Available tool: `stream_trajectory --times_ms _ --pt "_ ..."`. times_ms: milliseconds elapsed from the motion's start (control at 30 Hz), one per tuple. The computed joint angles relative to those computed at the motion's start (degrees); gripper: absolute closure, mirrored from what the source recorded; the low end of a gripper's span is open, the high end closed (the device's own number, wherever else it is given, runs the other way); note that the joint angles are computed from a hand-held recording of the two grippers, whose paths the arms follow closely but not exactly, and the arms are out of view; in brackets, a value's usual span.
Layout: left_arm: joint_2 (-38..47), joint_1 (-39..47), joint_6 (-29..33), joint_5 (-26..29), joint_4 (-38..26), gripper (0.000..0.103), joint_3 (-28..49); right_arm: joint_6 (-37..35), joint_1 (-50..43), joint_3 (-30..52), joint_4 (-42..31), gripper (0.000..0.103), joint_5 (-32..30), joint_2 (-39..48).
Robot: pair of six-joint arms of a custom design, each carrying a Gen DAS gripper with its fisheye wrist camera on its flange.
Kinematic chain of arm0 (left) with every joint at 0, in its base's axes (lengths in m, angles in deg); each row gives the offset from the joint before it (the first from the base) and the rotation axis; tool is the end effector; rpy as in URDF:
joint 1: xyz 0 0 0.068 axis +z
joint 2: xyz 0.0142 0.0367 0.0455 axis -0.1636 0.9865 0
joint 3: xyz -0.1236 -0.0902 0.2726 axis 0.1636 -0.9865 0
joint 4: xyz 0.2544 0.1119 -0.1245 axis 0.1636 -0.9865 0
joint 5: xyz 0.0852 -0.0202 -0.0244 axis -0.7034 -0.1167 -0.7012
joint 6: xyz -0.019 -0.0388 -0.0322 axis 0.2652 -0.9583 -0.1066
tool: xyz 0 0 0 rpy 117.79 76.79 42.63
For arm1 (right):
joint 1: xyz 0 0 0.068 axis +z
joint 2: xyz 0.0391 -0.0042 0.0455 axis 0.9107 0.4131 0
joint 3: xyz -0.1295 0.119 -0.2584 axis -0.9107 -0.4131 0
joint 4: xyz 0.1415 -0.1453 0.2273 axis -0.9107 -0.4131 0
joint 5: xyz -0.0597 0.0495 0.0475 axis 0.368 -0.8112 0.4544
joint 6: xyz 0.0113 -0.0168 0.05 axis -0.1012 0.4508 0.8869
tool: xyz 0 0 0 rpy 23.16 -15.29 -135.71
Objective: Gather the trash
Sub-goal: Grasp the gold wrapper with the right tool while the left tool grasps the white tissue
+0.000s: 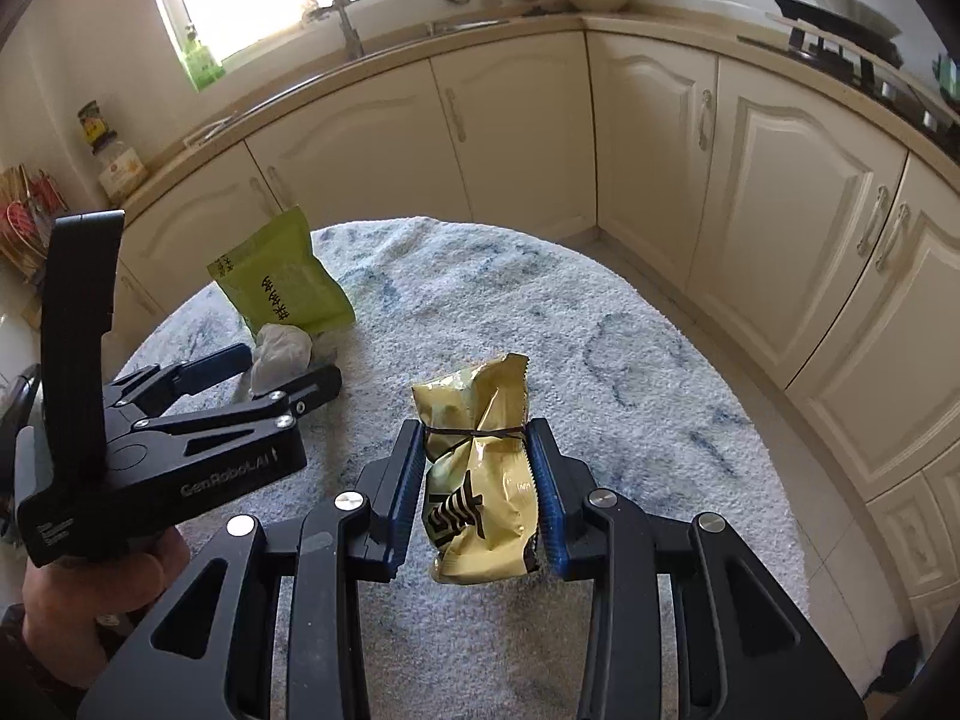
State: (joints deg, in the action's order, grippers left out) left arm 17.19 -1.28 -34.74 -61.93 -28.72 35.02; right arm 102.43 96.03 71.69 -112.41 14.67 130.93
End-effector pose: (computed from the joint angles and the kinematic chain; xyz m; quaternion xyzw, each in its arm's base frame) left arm 0.3224 0.0342 0.2887 0.1636 0.9304 -0.0818 0.3175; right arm 0.2503 0.1404 0.2684 0.0771 0.9468 0.1035 0.2949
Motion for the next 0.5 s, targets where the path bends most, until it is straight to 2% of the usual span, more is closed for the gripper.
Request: stream_trajectory --times_ms 67,133,233,400,500 --pt "0.6 1.2 0.3 2.5 -0.9 0.072 0.4 0.7 0.5 -0.6 -0.8 0.068 0.2 -1.6" --pt "1.2 3.3 1.6 5.5 -3.2 0.072 1.1 1.9 1.0 -1.5 -1.4 0.068 0.1 -3.5" --pt "0.5 5.7 3.2 7.2 -4.7 0.073 0.6 4.5 3.0 -2.6 -3.4 0.068 1.5 -6.4" --pt "-4.1 9.8 7.0 10.1 -8.5 0.073 -1.5 9.7 8.8 -3.3 -8.3 0.068 4.7 -11.1" --pt "-8.4 13.8 11.2 13.5 -13.7 0.073 -2.2 13.2 12.9 -2.8 -12.0 0.068 7.4 -13.8"
